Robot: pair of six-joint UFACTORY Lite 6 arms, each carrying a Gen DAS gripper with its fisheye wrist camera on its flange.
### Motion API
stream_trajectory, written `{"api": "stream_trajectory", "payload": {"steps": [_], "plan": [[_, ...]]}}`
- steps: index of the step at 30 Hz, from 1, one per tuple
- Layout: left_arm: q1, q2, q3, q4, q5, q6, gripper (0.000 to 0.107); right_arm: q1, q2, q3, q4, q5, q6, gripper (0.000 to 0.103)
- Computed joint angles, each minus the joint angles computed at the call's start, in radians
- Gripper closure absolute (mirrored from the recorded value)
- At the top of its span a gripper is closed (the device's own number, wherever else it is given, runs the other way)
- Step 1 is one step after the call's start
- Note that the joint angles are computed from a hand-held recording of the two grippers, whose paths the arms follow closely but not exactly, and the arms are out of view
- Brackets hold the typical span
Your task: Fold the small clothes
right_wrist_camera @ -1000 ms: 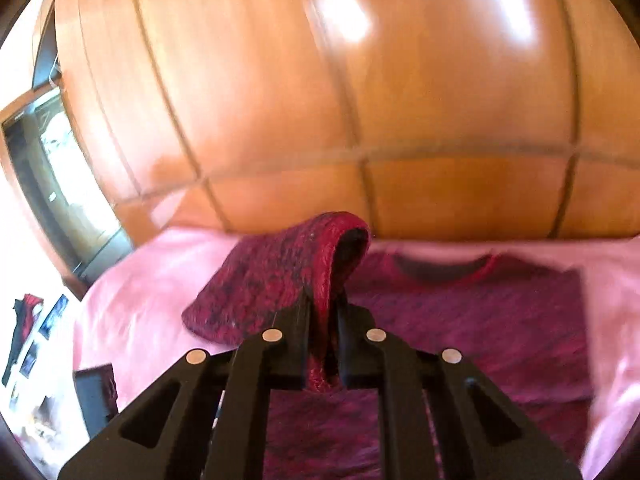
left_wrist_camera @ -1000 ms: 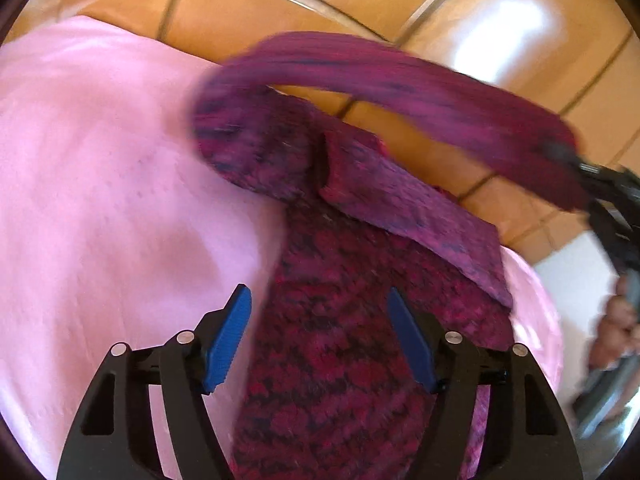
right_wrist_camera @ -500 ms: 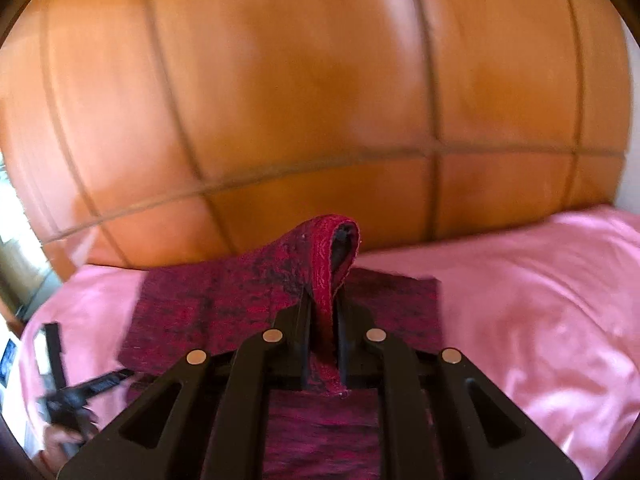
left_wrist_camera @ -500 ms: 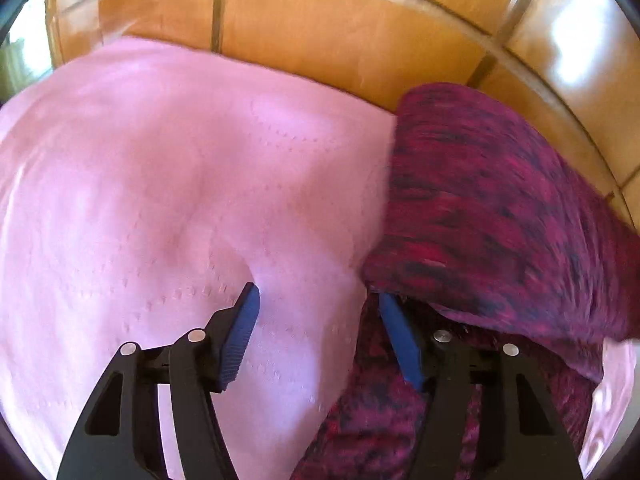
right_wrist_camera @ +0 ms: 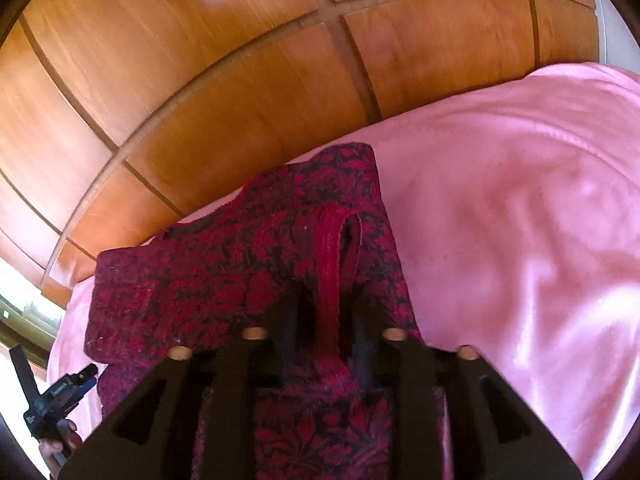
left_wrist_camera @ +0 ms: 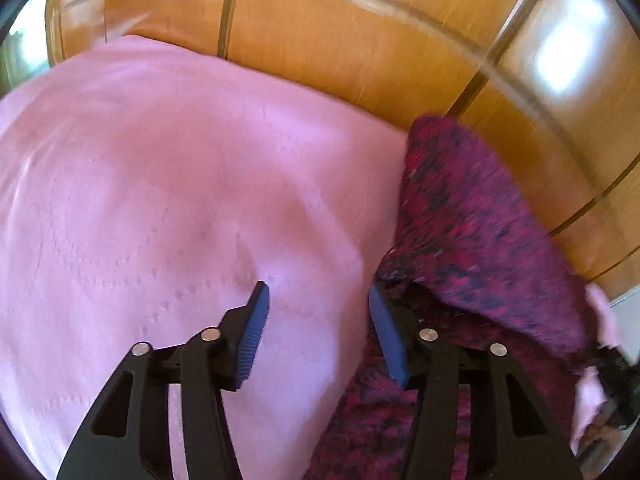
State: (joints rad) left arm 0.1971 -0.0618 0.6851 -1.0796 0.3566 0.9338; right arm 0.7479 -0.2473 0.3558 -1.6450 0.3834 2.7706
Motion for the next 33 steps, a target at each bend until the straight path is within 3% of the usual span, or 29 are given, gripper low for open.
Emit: {"api": "stream_trajectory", "payload": {"steps": [2, 6, 10, 14, 22, 23, 24, 26, 27, 29, 30, 33], "plan": [[0.075, -0.009, 0.018, -0.067, 0.1, 0.083, 0.056, 0.052, -0.067, -0.017, 0.133, 0.056, -0.115, 0.07], [0.165, 0.082, 0.137, -0.09, 0.305, 0.096, 0.054, 0.16, -0.09, 0.0, 0.231, 0.152, -0.161, 0.065], [0.149, 0.222, 0.284, -0.091, 0.36, 0.038, 0.053, 0.237, -0.047, 0.066, 0.241, 0.199, -0.177, 0.061], [0.104, 0.41, 0.487, -0.084, 0.431, -0.022, 0.039, 0.236, 0.082, 0.163, 0.224, 0.189, -0.215, 0.06], [0.007, 0.71, 0.823, -0.054, 0.482, -0.156, 0.039, 0.183, 0.247, 0.247, 0.145, 0.136, -0.191, 0.06], [-0.001, 0.727, 0.84, -0.057, 0.478, -0.168, 0.042, 0.18, 0.255, 0.252, 0.141, 0.134, -0.191, 0.06], [-0.007, 0.749, 0.858, -0.083, 0.495, -0.15, 0.068, 0.176, 0.267, 0.258, 0.131, 0.129, -0.186, 0.06], [-0.035, 0.729, 0.839, -0.1, 0.459, -0.109, 0.088, 0.168, 0.295, 0.274, 0.123, 0.127, -0.188, 0.059], [-0.043, 0.666, 0.767, -0.139, 0.404, -0.047, 0.092, 0.167, 0.303, 0.279, 0.126, 0.127, -0.196, 0.058], [-0.044, 0.583, 0.659, -0.199, 0.352, 0.055, 0.093, 0.176, 0.332, 0.303, 0.128, 0.136, -0.209, 0.058], [-0.058, 0.542, 0.608, -0.184, 0.279, 0.073, 0.094, 0.182, 0.35, 0.313, 0.121, 0.136, -0.207, 0.057], [-0.127, 0.559, 0.609, -0.012, 0.11, -0.051, 0.095, 0.203, 0.457, 0.394, 0.169, 0.163, -0.289, 0.057]]}}
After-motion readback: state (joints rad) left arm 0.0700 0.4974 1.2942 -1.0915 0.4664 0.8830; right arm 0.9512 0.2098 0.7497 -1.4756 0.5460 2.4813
